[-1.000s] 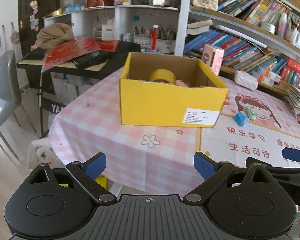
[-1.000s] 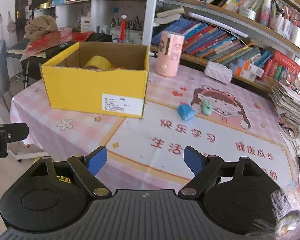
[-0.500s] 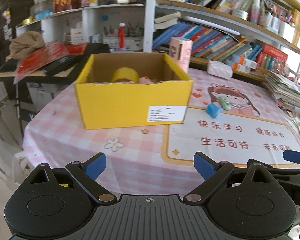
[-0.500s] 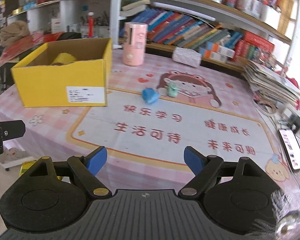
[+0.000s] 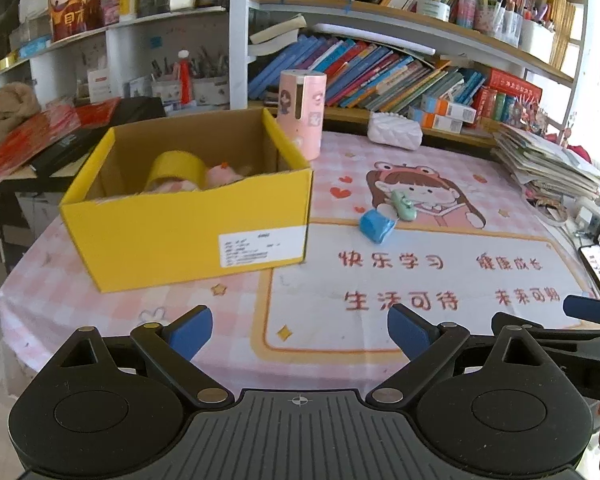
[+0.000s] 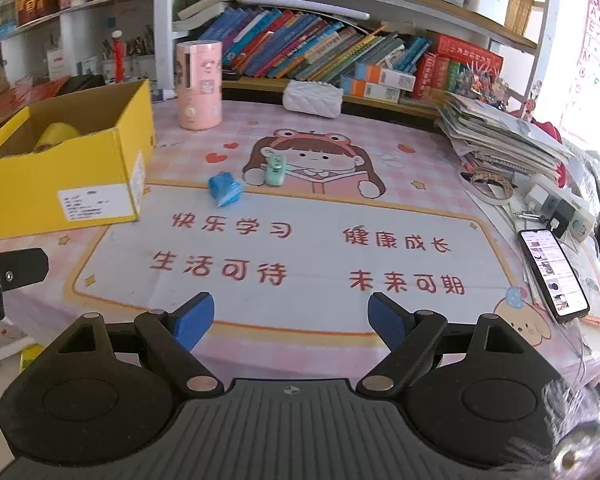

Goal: Organize objects
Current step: 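Reach the left tool to the blue bag while the right tool approaches the green stapler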

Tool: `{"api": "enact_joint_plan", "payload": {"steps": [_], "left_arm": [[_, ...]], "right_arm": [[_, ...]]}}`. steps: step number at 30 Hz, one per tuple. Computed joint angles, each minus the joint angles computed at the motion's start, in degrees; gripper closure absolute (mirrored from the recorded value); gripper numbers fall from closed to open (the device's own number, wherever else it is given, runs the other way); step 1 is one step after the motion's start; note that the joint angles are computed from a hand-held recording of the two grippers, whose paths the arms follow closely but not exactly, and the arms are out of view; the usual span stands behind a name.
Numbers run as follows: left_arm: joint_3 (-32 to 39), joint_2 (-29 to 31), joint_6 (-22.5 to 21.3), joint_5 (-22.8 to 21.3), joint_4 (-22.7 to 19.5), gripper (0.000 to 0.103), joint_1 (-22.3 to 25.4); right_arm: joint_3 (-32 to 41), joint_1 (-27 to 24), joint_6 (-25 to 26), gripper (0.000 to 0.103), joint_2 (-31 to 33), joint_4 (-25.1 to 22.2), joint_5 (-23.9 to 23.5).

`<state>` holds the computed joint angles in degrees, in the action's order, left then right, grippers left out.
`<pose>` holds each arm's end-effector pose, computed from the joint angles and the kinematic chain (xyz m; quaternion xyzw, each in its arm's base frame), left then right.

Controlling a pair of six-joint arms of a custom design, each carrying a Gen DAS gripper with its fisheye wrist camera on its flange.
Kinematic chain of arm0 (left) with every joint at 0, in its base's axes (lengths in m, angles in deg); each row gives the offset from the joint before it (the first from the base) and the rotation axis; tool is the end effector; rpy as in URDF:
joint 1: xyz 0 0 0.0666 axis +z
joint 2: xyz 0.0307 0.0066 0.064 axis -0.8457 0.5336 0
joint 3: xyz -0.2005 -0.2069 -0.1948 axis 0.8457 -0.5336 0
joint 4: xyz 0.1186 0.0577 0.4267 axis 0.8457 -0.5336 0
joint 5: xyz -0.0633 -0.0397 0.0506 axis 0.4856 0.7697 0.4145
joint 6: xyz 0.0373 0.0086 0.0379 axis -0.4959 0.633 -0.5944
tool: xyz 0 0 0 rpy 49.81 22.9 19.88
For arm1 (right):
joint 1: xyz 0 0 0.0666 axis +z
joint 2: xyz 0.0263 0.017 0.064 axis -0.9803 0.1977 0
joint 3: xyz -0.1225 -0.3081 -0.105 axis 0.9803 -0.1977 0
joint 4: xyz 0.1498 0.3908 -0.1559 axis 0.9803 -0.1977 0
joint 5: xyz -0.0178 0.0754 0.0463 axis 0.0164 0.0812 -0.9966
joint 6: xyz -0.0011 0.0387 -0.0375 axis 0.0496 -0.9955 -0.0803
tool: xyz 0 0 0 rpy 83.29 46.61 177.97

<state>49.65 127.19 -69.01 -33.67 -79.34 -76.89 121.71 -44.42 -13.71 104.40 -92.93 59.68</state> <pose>0.5238 -0.1924 0.3825 0.2737 0.8660 -0.1585 0.3875 0.4066 0.2449 0.3531 0.2511 0.8765 -0.1536 0.3809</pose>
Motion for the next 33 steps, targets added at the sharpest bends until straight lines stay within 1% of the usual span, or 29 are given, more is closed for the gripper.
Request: {"api": "enact_joint_plan", "payload": {"steps": [8, 21, 26, 33], "left_arm": [[3.8, 3.8, 2.1, -0.9, -0.2, 0.007, -1.8], [10.8, 10.5, 4.4, -2.5, -1.1, 0.007, -4.7], [13.2, 12.7, 5.9, -3.6, -1.4, 0.007, -6.0], [16.5, 15.4, 8.2, -6.0, -1.4, 0.007, -7.8]], "right_arm": [[-0.6, -3.8, 6.8, 0.02, -0.5, 3.6, -1.9], [-0.8, -10.1, 14.7, 0.02, -0.5, 8.2, -5.3], [-1.3, -12.6, 18.3, 0.02, -0.8, 10.4, -7.3], [-2.4, -16.3, 24.4, 0.022, -1.7, 15.1, -11.2]]}}
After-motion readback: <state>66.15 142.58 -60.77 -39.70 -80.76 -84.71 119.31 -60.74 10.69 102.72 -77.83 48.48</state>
